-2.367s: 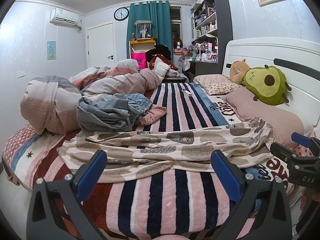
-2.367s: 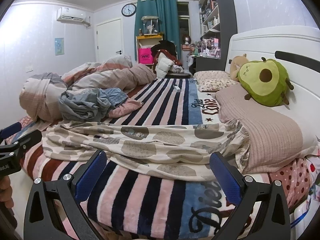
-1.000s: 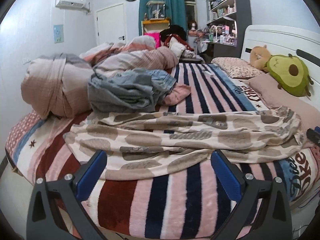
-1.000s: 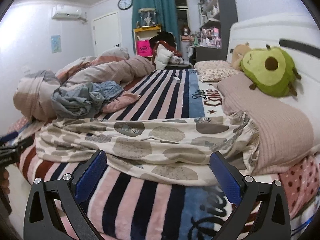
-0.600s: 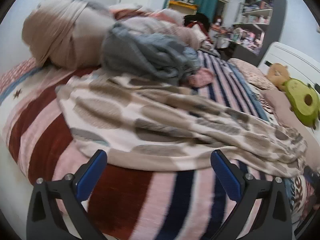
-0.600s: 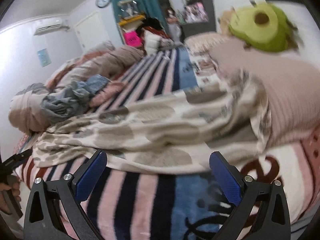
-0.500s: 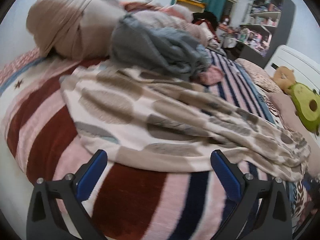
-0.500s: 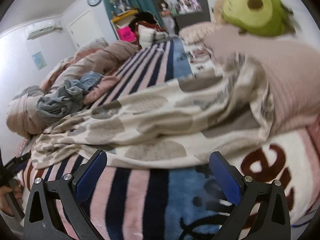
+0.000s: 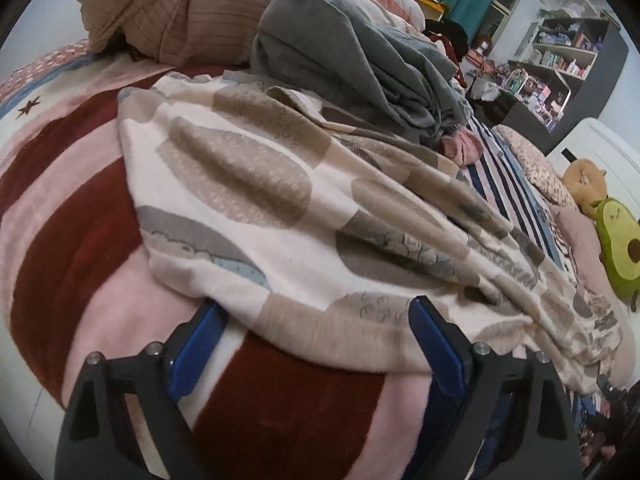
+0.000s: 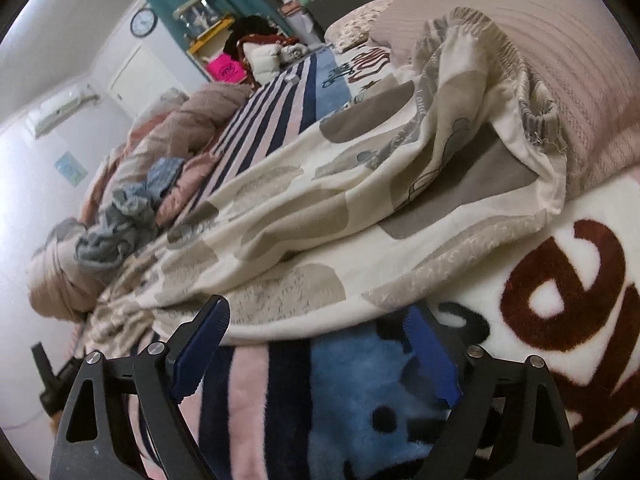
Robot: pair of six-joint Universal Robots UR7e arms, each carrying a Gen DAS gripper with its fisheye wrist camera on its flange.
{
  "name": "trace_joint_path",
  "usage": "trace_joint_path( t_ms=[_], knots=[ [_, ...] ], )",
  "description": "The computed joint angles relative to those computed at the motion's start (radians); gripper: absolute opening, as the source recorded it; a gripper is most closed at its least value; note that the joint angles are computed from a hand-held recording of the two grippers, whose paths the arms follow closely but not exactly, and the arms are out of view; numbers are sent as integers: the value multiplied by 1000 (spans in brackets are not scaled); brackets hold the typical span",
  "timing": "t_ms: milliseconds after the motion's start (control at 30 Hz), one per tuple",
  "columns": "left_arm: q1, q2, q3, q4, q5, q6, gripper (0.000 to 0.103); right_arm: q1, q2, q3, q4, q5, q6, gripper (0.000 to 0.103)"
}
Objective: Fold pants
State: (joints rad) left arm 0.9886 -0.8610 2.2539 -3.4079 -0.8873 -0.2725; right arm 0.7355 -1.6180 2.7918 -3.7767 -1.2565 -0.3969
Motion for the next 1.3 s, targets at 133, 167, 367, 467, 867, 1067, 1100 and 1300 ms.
trace_joint_path(
  t_ms=[133, 167, 367, 467, 867, 1067, 1100, 1300],
  knots=[
    [-4, 39, -42, -8, 60, 20, 60, 16, 47, -24, -66, -24, 22, 78],
    [-3, 46, -51, -10, 71, 23, 48, 27, 58, -30, -80, -39, 28, 76],
    [-2, 69, -74, -55, 111, 63, 5, 65, 86, -60, -103, -91, 46, 37],
    [-13, 69, -64, -98, 155, 95, 3, 96, 95, -69, -119, -137, 30, 9],
    [-22, 27, -34, -145, 217, 137, 2, 17, 40, -43, -18, -24, 49, 17],
    [-28, 26, -26, -177, 213, 153, 2, 32, 92, -64, -41, -33, 75, 2],
    [-33, 22, -23, -184, 213, 161, 2, 46, 89, -66, -44, -46, 73, 2],
    [-57, 4, -47, -188, 216, 230, 2, 126, -6, -91, 44, -58, -5, 1]
  ],
)
